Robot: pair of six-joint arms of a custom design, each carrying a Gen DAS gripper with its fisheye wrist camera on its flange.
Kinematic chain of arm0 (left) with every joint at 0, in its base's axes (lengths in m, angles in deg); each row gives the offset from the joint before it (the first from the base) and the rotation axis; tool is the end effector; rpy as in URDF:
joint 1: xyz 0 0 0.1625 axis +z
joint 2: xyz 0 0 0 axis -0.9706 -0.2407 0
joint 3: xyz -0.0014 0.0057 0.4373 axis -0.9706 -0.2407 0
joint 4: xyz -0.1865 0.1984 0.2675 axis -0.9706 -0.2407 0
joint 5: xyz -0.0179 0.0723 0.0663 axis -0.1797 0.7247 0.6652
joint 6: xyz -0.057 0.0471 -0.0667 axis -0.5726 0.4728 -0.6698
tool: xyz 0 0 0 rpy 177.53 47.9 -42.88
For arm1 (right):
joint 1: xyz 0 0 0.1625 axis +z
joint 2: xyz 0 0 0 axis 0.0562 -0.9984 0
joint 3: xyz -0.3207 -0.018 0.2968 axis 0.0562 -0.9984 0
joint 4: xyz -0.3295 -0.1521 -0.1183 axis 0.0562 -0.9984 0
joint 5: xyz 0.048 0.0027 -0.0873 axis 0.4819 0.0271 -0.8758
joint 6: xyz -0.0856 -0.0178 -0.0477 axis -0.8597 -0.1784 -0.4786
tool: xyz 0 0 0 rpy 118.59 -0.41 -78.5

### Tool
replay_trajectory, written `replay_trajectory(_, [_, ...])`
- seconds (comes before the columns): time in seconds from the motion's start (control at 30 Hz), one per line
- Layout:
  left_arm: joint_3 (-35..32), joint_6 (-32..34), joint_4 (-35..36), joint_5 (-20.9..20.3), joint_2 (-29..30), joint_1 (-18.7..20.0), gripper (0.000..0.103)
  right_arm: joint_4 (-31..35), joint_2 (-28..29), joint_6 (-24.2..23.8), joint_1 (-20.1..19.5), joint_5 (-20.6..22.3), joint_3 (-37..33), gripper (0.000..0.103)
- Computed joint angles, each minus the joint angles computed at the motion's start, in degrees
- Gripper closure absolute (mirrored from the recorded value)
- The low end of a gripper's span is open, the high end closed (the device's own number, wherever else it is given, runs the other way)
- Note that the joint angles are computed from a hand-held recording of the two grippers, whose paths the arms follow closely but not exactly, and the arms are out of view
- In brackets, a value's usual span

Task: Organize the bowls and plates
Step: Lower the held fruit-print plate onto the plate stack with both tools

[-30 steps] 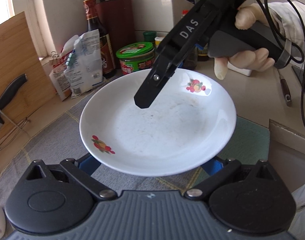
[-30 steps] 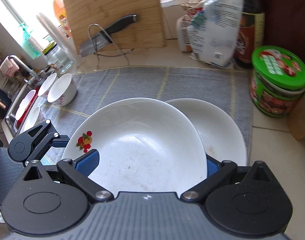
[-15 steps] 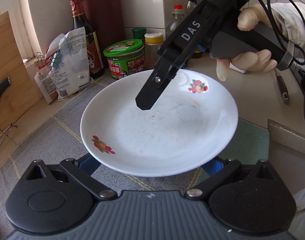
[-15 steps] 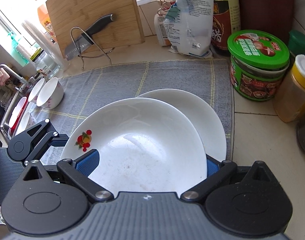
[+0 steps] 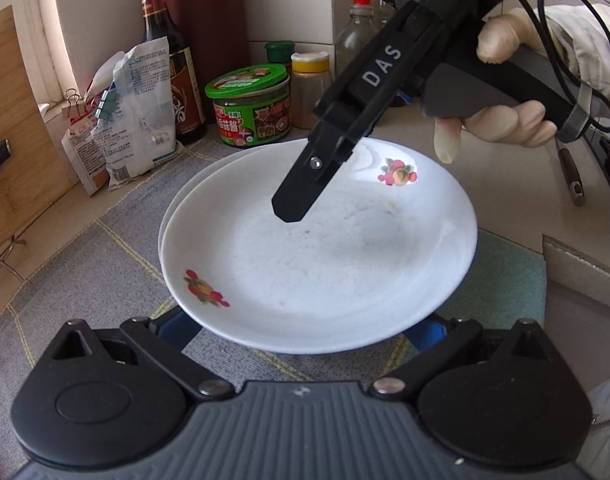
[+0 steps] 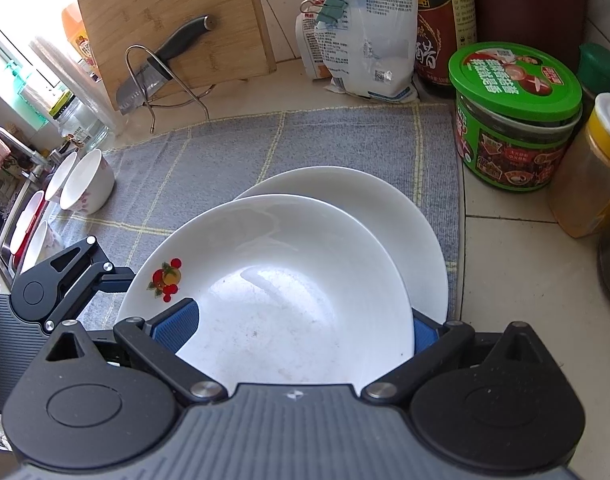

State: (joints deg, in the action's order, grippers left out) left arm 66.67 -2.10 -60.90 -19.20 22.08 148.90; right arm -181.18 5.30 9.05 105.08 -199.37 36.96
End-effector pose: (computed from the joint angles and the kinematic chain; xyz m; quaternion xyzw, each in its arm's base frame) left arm -0.0273 -0.5808 0.2618 0.6374 0.7587 -0.0865 0.1034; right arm 0.2853 -0.5814 0.0646 0.0673 -0.9563 0.2127 0.1887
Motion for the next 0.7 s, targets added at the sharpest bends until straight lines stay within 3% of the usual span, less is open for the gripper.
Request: replay_trajectory(0.7, [-2.2, -3.07, -0.08, 1.47, 2.21, -0.07, 0.0, 1.46, -0.08, 1.3, 0.02, -1.55, -0.24, 0.0])
